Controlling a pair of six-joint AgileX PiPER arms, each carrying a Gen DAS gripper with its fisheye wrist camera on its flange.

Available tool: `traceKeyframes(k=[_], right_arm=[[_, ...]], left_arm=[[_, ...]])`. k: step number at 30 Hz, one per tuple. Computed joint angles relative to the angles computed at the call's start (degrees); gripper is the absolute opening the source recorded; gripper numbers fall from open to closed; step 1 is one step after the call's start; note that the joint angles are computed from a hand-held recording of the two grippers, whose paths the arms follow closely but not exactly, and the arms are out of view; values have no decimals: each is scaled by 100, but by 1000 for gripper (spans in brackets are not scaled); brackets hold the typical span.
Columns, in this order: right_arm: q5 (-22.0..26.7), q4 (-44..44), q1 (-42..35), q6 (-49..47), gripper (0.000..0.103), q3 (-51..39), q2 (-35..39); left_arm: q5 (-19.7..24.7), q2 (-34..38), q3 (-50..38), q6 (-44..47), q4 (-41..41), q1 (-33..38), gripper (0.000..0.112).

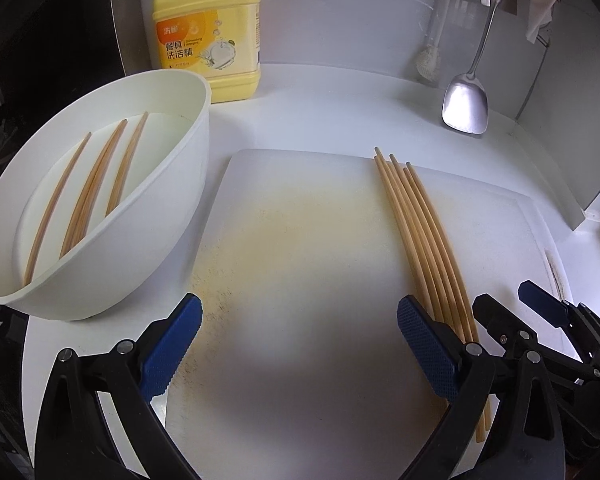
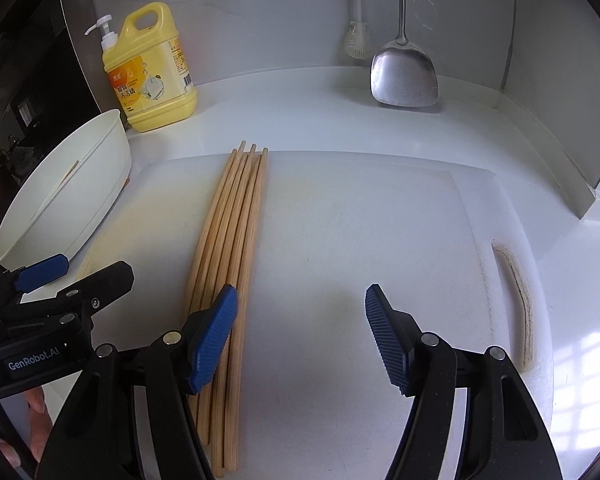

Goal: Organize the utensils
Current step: 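Move both open tools back over the chopsticks on the cutting board, then close the right tool on the single separated chopstick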

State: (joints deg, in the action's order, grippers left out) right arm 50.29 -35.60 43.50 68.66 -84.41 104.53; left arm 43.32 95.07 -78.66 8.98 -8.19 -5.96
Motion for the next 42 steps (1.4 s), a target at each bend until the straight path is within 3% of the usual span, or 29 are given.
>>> traceKeyframes(k=[19, 26, 28, 42], right_arm=[[472, -257, 162, -346, 63, -335, 303], [203, -404, 34, -174, 32, 51, 68], [143, -428, -15, -116, 28, 174, -17], [-13, -512, -119, 115, 27, 659, -357]], left_arm=[[43, 97, -113, 103, -189, 14, 96], [113, 164, -150, 182, -299, -106, 96], [114, 185, -146, 203, -337, -146, 96], [5, 330, -89, -152, 48, -450, 97]])
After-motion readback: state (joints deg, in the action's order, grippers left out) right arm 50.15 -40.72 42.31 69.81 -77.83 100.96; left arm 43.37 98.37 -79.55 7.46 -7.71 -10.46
